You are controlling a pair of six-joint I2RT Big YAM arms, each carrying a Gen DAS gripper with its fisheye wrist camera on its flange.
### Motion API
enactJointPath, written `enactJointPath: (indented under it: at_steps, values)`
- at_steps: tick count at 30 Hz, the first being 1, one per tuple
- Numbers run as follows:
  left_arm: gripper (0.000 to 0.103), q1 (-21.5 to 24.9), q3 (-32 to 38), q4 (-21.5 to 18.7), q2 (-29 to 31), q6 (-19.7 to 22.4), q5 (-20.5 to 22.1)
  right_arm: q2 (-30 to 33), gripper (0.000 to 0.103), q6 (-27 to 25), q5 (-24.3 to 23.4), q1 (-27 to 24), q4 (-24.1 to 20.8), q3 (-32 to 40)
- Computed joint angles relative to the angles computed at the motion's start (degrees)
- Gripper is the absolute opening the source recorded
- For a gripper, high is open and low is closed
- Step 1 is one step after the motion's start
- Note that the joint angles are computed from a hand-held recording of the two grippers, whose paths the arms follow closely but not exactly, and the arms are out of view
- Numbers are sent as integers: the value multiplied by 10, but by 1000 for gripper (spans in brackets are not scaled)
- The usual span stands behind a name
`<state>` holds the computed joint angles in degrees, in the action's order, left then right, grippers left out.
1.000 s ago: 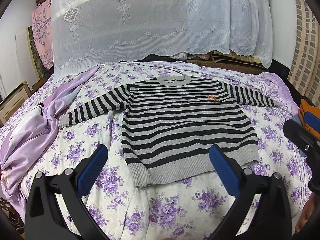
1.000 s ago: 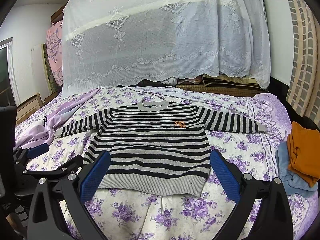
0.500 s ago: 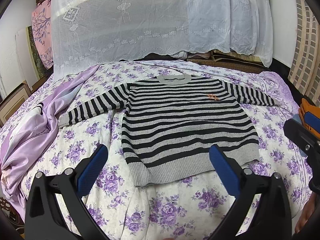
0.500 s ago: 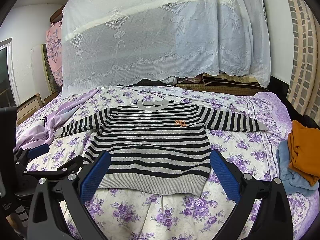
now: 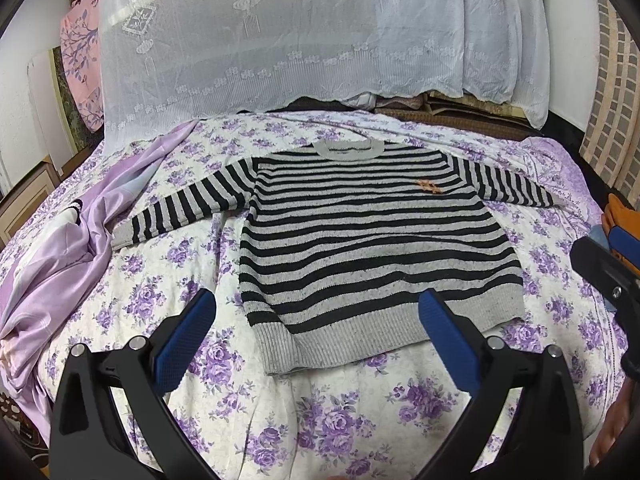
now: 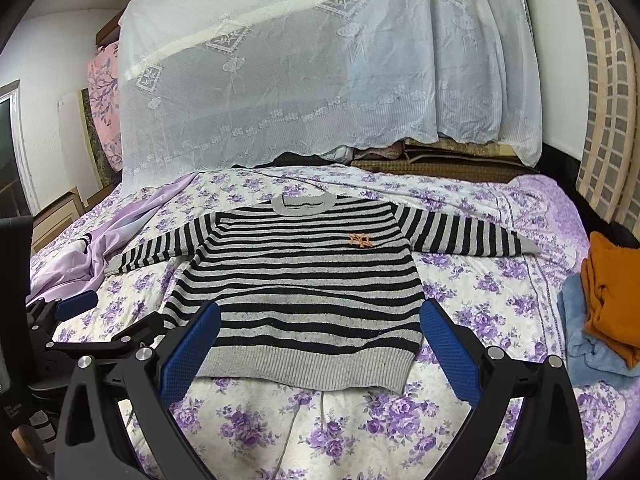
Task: Fold small clothes
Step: 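Grasp the grey cuff of one sweater sleeve with the right tool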
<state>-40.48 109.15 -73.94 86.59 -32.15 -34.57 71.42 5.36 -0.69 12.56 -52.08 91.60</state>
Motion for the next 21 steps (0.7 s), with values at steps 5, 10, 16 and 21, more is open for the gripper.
enactJointPath:
  at_steps: [5, 10, 16, 21]
  values:
    - [99, 33, -8, 37, 13, 16, 77, 19, 100, 30, -90, -45, 54, -30]
    - [99, 78, -7, 72, 44, -3, 164, 58, 100, 168, -241, -131, 144, -70]
    - [99, 115, 125, -7, 145, -25, 154, 139, 100, 313, -301, -212, 149, -27]
    - [99, 137, 272, -77, 237, -31, 145, 213, 100, 364, -242, -245, 178, 51]
